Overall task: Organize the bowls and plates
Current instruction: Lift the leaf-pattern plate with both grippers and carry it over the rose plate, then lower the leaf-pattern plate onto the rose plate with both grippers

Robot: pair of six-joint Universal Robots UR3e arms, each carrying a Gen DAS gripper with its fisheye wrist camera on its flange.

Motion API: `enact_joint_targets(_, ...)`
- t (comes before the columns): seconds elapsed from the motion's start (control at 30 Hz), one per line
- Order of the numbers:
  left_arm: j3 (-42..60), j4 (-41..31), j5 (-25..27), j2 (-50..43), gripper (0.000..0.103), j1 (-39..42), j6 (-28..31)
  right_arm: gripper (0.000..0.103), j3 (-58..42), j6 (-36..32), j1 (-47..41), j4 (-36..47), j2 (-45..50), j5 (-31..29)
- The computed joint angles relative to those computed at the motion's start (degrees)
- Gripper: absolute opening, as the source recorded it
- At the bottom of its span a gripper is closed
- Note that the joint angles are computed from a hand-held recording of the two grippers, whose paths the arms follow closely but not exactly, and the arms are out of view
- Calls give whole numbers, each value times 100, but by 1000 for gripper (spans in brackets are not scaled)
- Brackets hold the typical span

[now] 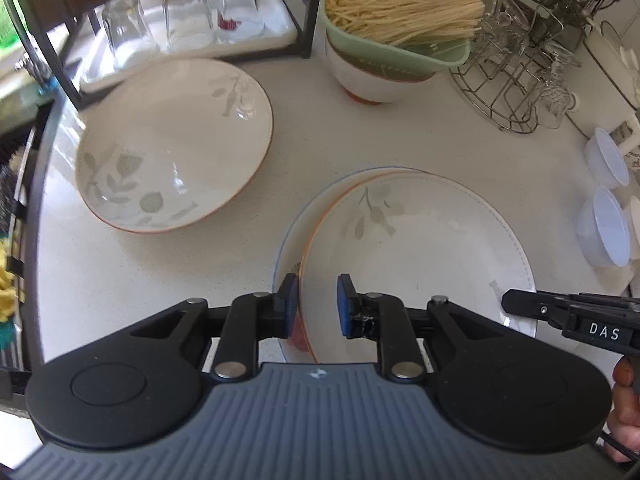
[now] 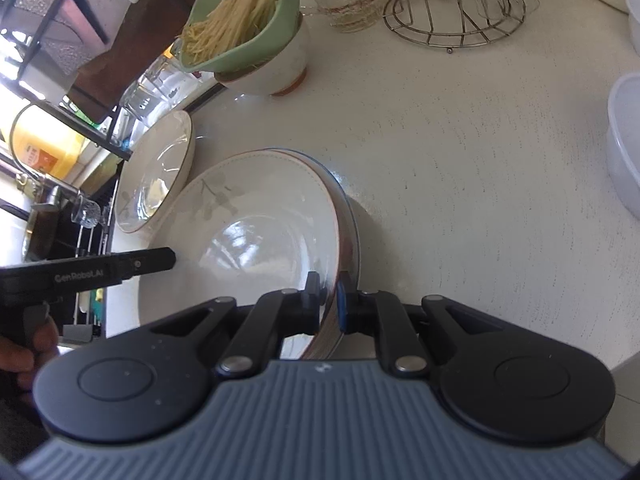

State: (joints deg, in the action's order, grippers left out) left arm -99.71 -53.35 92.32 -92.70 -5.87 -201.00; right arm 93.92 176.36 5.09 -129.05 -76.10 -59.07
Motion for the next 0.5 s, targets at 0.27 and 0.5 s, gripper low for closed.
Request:
enact_joint_targets(0.27, 135, 201, -428, -123, 23, -167, -165, 11, -48, -22, 67, -124, 127, 79)
enact_joint_targets(0.5, 64, 273, -337, 34, 23, -287, -271, 11, 100, 70, 130, -437, 16, -158)
